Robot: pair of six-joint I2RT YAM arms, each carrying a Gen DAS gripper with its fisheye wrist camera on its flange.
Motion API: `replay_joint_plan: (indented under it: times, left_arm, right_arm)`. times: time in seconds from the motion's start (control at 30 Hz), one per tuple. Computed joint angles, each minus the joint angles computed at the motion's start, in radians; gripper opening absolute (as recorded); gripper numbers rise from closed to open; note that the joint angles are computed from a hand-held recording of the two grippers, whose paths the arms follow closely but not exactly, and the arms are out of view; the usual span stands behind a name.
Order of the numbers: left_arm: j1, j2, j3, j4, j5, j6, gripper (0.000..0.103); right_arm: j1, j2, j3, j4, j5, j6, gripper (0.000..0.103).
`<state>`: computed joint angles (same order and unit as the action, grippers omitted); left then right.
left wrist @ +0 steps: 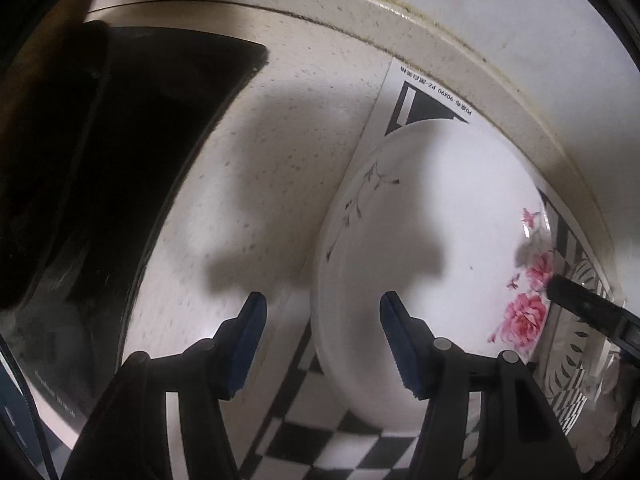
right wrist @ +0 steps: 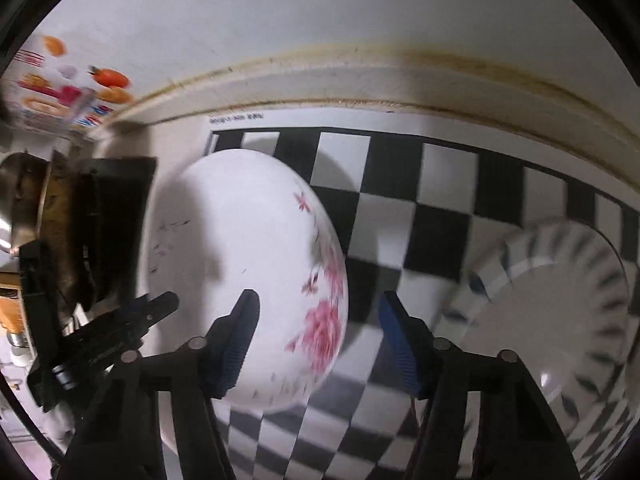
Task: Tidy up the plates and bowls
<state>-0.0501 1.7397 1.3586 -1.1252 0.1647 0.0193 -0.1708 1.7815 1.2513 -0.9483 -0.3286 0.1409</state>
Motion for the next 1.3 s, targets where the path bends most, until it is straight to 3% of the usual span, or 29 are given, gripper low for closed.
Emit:
replay_joint_plan:
  times: [0.27, 0.3, 0.33, 0.67, 1.07, 1.3]
  left_arm:
    - [-0.076, 0.005, -0.052, 0.117, -0.027, 0.025, 0.052]
    - [-0.086, -0.002, -0.066, 0.136, -0.031, 0.023, 0.051]
    - [-0.093, -0.007, -0.074, 0.148, -0.035, 0.018, 0.049]
    - [-0.083, -0.061, -0.157, 0.175, -0.021, -0.012, 0.044]
    - [-0.067, -0.313, -0.434, 0.200, -0.029, -0.036, 0.044]
    - [-0.078, -0.353, -0.431, 0.184, -0.048, -0.035, 0.044]
  right_arm:
    - [0.001, 0.101, 0.017, 0.039, 0.002, -0.033, 0.035]
    - [0.000, 0.102, 0.021, 0.041, -0.001, -0.038, 0.026]
    - [0.001, 0.116, 0.025, 0.044, -0.006, -0.038, 0.024]
    - [0.034, 0.063, -0.050, 0.073, 0.036, -0.016, 0.023]
    - [0.051, -0.086, -0.253, 0.101, 0.013, -0.075, 0.023]
    - [0.036, -0.130, -0.293, 0.112, -0.030, -0.084, 0.020]
